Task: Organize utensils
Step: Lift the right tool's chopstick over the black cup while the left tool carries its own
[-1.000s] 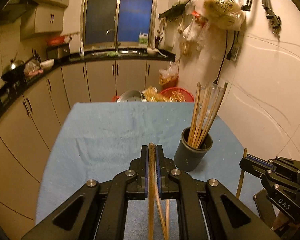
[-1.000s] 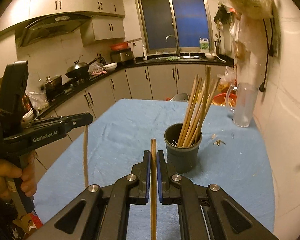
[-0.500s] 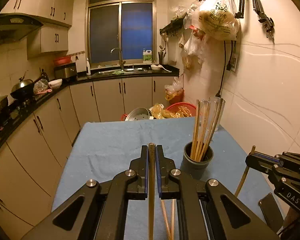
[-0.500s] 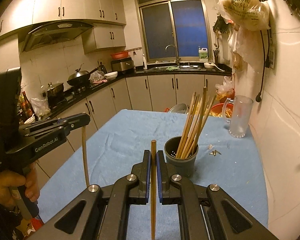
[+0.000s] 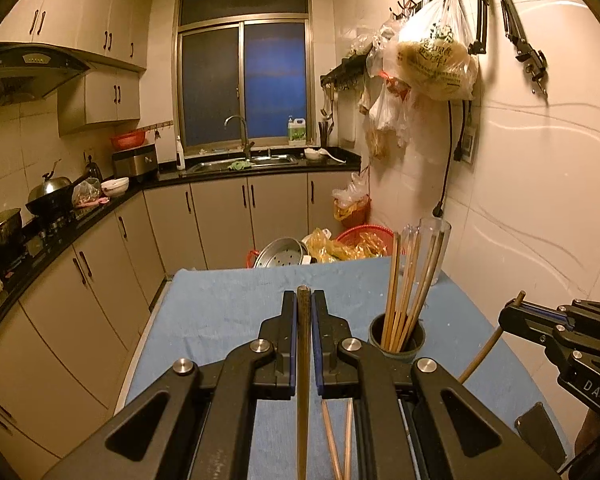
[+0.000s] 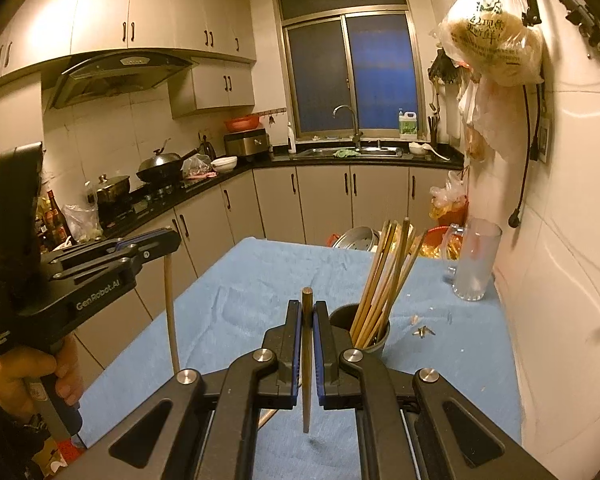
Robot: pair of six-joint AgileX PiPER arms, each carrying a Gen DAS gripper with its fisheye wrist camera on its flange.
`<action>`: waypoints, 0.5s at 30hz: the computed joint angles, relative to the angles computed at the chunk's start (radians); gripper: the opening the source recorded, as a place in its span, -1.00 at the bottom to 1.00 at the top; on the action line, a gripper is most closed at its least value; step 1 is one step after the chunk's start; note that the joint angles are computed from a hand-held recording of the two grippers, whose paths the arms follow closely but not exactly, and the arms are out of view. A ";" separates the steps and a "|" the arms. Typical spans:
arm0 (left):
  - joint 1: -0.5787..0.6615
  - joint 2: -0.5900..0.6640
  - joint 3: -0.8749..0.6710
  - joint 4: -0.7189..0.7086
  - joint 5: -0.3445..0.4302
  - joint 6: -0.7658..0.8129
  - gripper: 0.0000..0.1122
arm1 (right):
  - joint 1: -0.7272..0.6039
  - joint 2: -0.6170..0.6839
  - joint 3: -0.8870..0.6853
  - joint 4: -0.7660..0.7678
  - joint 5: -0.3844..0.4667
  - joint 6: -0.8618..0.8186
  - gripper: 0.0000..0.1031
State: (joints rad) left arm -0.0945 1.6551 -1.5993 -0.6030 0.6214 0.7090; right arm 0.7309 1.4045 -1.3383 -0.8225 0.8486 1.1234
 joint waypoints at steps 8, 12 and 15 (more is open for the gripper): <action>-0.010 0.016 -0.059 0.025 0.013 -0.037 -0.88 | 0.012 -0.011 -0.038 -0.005 0.045 -0.026 -0.88; -0.017 0.019 -0.074 0.030 0.017 -0.049 -0.88 | 0.020 -0.013 -0.056 -0.011 0.063 -0.034 -0.88; -0.023 0.023 -0.089 0.027 0.025 -0.054 -0.88 | 0.023 -0.013 -0.077 -0.015 0.077 -0.044 -0.88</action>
State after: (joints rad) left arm -0.1174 1.6784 -1.6882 -0.5764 0.6468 0.6555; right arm 0.7540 1.3916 -1.4152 -0.8379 0.9256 1.0794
